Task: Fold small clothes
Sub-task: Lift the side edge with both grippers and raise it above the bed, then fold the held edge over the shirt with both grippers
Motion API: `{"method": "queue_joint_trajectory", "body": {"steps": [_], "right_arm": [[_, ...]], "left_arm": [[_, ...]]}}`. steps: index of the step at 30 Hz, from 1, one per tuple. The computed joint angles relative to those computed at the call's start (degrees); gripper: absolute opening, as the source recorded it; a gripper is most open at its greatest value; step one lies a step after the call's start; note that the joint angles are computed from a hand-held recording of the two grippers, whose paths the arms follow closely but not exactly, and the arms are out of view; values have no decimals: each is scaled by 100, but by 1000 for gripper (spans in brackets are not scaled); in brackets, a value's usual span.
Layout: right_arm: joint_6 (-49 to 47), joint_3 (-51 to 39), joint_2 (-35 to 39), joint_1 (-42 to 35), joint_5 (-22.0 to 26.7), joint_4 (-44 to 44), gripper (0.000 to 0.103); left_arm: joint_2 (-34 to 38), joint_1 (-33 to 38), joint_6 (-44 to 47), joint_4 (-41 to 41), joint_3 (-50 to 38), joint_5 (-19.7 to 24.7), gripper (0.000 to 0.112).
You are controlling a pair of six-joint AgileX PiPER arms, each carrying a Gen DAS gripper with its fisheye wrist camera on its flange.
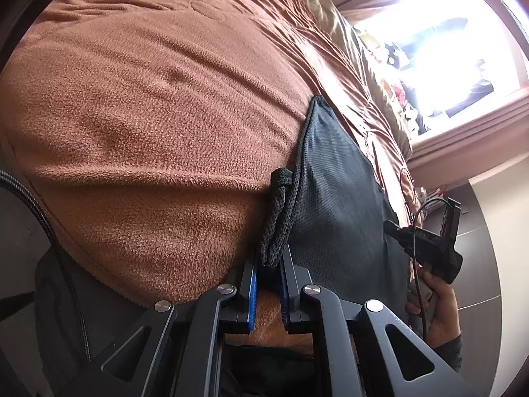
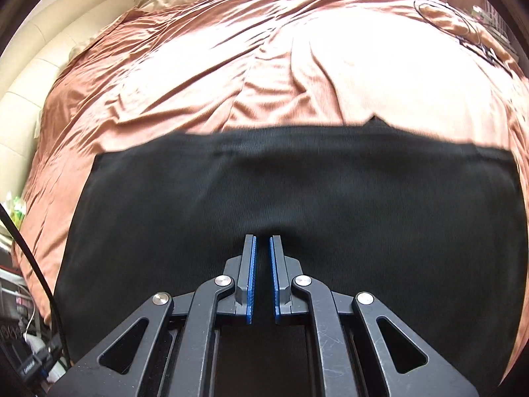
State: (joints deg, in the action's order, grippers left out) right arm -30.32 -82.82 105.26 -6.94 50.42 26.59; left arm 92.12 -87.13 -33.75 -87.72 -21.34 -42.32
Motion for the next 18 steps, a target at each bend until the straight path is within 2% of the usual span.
{"method": "queue_joint_trajectory", "body": {"steps": [10, 18], "right_arm": [[845, -1399, 1038, 422, 137, -567, 5], [1188, -2059, 1300, 486, 479, -671, 4]], "left_arm": [[-80, 381, -239, 512, 102, 274, 12], [-16, 539, -289, 667, 37, 314, 12]]}}
